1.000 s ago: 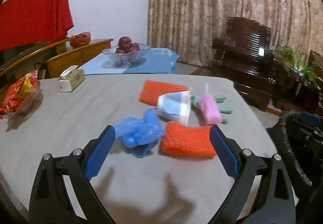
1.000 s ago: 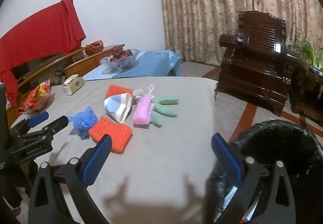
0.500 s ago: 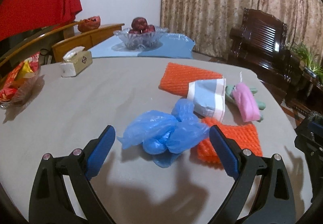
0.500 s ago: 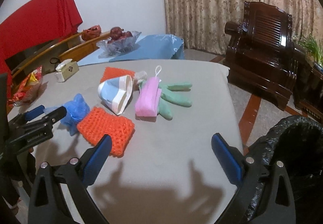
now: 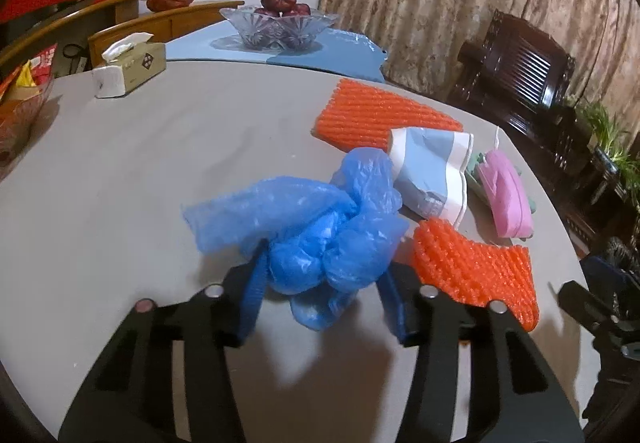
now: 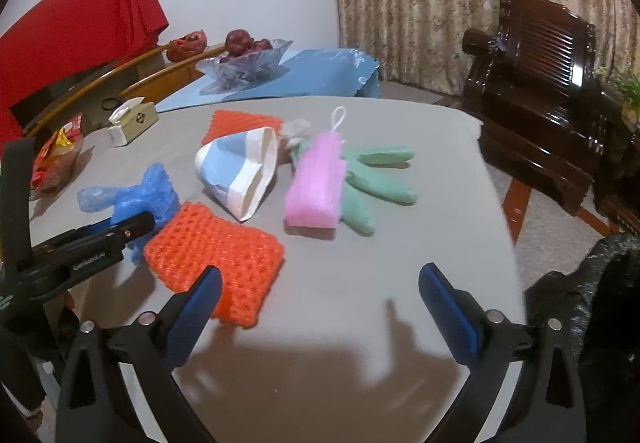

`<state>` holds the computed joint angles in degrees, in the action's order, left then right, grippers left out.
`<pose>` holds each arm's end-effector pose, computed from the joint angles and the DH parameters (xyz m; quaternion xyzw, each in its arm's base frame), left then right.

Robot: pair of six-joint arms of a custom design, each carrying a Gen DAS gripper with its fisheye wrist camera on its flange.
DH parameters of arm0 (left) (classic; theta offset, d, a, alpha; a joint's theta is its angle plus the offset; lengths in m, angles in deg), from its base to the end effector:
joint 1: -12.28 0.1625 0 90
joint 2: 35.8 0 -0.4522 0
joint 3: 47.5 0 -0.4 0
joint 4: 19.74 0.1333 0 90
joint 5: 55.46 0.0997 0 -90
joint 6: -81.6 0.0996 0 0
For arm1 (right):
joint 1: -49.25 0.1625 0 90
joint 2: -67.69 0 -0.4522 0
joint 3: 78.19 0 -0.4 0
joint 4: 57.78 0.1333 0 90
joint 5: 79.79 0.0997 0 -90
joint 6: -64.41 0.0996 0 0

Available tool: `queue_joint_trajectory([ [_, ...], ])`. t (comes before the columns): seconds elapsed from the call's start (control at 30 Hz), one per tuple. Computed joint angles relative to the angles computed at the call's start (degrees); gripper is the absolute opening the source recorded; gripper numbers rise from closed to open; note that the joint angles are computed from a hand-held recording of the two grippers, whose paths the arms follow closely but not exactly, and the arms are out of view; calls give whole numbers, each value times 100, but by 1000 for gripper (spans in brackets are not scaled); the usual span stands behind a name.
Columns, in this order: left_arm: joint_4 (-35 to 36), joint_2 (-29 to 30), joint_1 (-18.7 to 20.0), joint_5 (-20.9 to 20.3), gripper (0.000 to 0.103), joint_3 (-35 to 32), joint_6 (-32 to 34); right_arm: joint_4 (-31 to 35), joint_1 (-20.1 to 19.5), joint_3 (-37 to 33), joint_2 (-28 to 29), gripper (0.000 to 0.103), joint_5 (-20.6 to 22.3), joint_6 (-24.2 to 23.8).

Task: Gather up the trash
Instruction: 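Grasp the blue plastic bag with the left gripper, then grasp the orange foam net with the right gripper while the left holds the blue bag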

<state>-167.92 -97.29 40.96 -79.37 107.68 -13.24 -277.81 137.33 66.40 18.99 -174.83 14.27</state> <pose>-0.1097 -0.3158 0.0699 -0.0710 0.8124 -0.4553 0.3574 0.1112 -0.3996 0.0782 0.3783 -0.8770 0.2451 0.1665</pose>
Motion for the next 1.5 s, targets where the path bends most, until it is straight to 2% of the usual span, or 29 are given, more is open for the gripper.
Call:
queue_joint_trajectory([
  [0.1,1092,-294,-263,18,43,-32,-791,50,102,-67,109,96,-27,76],
  [0.23,2556,-585,-611,-160,43,-186,-1645,127,221,-184,271,95,-119,164],
  [0.37,3382,-703,-879,-378,43,-278,-2087,241,282,-283,421,91,-245,267],
  [0.5,3669,-707,-1043,-609,43,-280,-2294,221,299,-323,555,91,-311,301],
  [0.67,3646,-670,-1175,-781,43,-207,-2436,470,298,-384,561,90,-282,435],
  [0.77,3650,-648,-1224,-818,43,-198,-2490,730,296,-410,515,85,-184,470],
  [0.87,3671,-624,-1267,-847,43,-222,-2509,973,279,-391,432,72,-52,450],
  [0.93,3706,-620,-1299,-861,43,-240,-2527,1270,245,-364,310,53,110,423],
  [1.03,3797,-613,-1358,-903,43,-274,-2583,1436,302,-332,219,34,162,313],
  [1.13,3977,-587,-1432,-942,43,-337,-2658,1418,369,-264,139,25,146,215],
  [1.5,4029,-387,-1648,-877,43,-580,-2514,1246,294,192,-603,22,496,35],
])
